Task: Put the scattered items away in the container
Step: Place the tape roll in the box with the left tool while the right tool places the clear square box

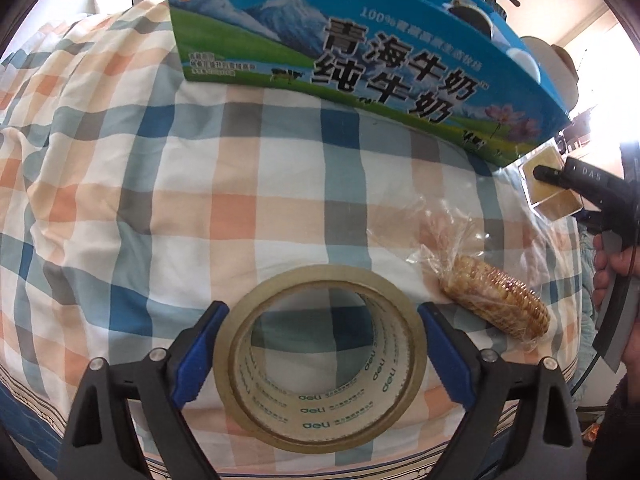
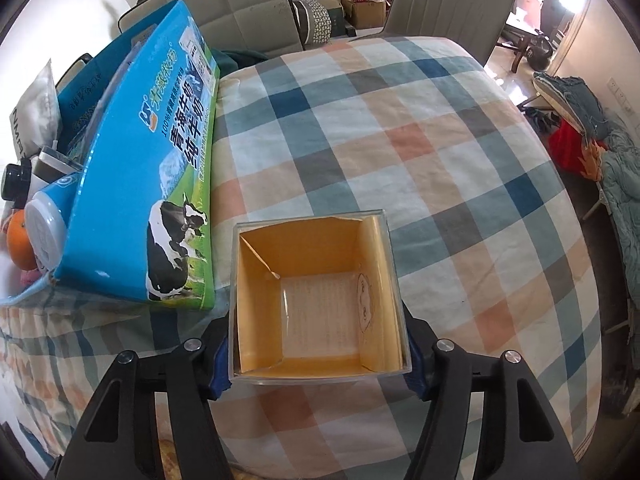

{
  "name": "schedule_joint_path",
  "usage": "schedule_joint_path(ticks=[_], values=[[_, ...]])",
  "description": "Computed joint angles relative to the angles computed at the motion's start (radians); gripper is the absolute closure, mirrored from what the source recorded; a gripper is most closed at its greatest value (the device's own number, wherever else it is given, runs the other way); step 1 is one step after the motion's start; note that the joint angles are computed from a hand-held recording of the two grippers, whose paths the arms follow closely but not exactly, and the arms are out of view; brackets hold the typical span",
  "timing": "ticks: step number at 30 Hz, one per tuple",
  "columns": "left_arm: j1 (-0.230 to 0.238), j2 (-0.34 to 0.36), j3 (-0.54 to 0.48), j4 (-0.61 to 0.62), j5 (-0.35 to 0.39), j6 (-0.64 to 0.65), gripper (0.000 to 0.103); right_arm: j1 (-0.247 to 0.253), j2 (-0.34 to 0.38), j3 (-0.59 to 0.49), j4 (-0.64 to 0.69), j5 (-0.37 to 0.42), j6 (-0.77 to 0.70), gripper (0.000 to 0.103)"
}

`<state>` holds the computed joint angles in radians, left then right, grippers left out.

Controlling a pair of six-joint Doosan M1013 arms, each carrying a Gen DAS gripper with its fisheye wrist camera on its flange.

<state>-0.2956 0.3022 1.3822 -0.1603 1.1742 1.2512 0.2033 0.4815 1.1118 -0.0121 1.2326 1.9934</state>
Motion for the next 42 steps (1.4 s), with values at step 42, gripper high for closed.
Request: schedule_joint_path(ticks=[42], values=[[0.14,0.219,-0.41,-0.053,-0.198,0.091,0.011,0.146,0.148,-0.348,0.198,-0.083,-0.292,0.036]])
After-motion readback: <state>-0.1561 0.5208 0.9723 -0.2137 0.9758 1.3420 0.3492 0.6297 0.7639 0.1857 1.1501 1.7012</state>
